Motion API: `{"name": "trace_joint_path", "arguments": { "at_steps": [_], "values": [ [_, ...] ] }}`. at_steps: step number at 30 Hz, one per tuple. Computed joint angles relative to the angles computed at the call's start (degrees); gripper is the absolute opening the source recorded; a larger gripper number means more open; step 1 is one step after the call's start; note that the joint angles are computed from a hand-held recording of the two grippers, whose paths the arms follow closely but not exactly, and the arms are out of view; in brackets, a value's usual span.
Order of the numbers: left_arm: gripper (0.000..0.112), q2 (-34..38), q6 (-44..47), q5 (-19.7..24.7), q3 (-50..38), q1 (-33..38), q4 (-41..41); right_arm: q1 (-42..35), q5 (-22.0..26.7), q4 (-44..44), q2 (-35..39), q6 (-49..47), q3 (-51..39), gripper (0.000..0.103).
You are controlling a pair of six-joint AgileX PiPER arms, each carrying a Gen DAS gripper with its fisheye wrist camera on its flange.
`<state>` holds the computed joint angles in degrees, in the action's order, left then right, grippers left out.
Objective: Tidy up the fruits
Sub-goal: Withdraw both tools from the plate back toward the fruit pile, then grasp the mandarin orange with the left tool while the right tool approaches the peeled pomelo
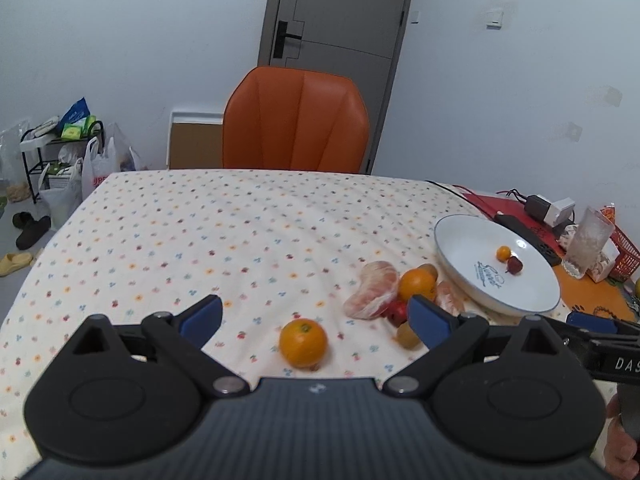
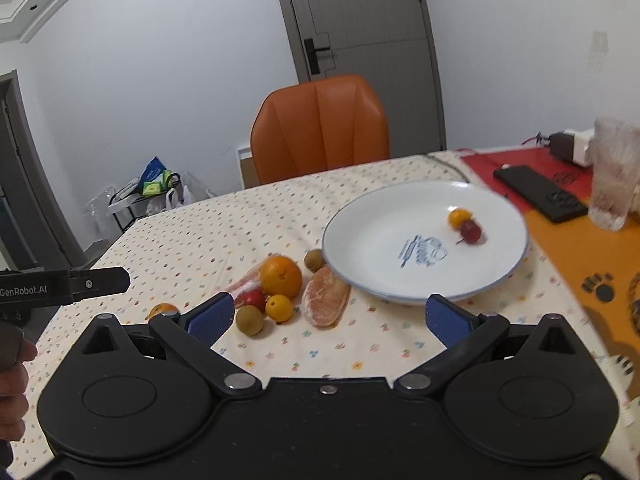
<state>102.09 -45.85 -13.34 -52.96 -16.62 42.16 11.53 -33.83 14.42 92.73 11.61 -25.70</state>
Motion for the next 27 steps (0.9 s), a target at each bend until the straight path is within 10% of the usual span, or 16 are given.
{"name": "trace_joint_path", "arguments": {
  "at_steps": [27],
  "values": [
    [0.057, 11.24, -21.96, -4.41, -6.88, 2.22, 21.73, 2.25, 1.13, -3.83, 9.44, 3.86, -7.50, 0.072]
  ]
}}
